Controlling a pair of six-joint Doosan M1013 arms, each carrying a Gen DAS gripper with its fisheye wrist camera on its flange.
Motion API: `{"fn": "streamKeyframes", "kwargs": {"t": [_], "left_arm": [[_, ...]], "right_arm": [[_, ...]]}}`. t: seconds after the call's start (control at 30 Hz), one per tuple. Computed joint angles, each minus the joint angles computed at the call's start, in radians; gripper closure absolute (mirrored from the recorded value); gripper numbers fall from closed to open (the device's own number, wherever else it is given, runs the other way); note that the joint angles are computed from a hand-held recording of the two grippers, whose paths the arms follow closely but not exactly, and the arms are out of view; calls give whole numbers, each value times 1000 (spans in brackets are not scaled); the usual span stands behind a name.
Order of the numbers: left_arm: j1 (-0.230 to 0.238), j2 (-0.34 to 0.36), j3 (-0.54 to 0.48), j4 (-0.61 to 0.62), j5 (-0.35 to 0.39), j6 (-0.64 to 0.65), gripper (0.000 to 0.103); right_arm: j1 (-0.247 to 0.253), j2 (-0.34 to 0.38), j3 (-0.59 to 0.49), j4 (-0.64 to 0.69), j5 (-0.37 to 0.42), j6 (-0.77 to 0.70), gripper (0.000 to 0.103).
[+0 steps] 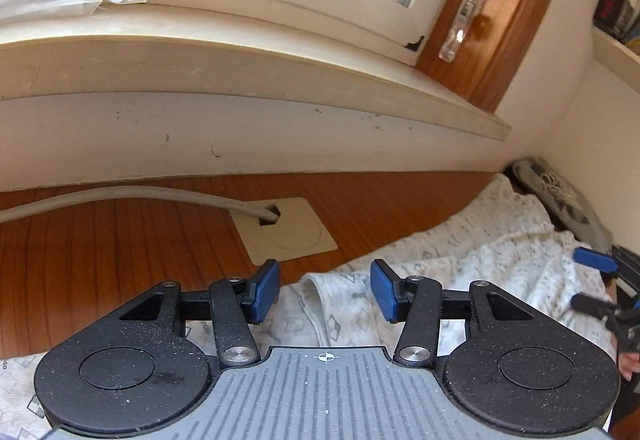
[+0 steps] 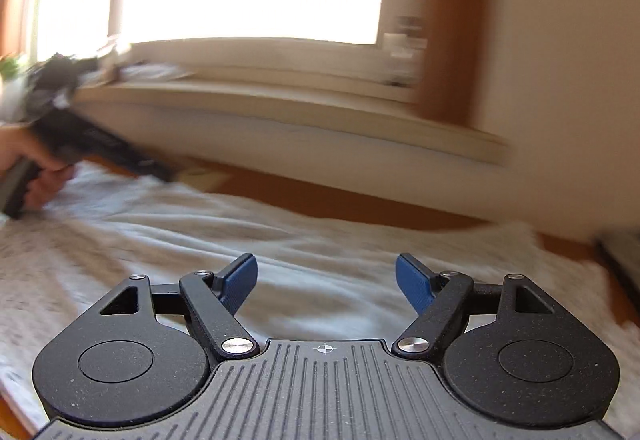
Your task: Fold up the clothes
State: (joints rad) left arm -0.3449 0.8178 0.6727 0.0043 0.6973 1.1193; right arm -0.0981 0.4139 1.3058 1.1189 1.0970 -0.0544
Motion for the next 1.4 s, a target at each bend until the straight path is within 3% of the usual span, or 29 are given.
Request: {"fn": "streamKeyframes", "kwargs": {"t": [0.27, 0.47, 0.5, 0.57, 0.63, 0.77, 0.83, 1.17, 1.27, 1.4], "left_arm": [[13, -12, 27, -86, -10, 61, 50], [11, -5, 12, -76, 5, 86, 51], [10, -5, 13, -63, 2, 77, 51], [6, -7, 17, -37, -5, 61, 62], [2, -3, 5, -4, 13, 42, 63], [-4, -11, 20, 39, -21, 31, 88], [-3, -19, 33, 25, -41, 58, 91], [-6, -69, 82, 57, -89, 70, 94], [2, -113, 141, 47, -128, 77, 94], [10, -169, 216, 139, -142, -11, 94]], "right_arm": [[112, -28, 23, -111, 148, -69, 27], [160, -63, 69, -156, 132, -162, 29], [165, -67, 75, -158, 123, -170, 32], [170, -71, 82, -155, 122, -181, 41], [165, -67, 72, -159, 149, -183, 60], [155, -66, 67, -137, 168, -182, 82], [147, -64, 64, -117, 177, -175, 92], [125, -53, 34, -31, 222, -140, 97], [138, -58, 35, -10, 227, -152, 97], [158, -72, 49, 18, 252, -178, 98]]}}
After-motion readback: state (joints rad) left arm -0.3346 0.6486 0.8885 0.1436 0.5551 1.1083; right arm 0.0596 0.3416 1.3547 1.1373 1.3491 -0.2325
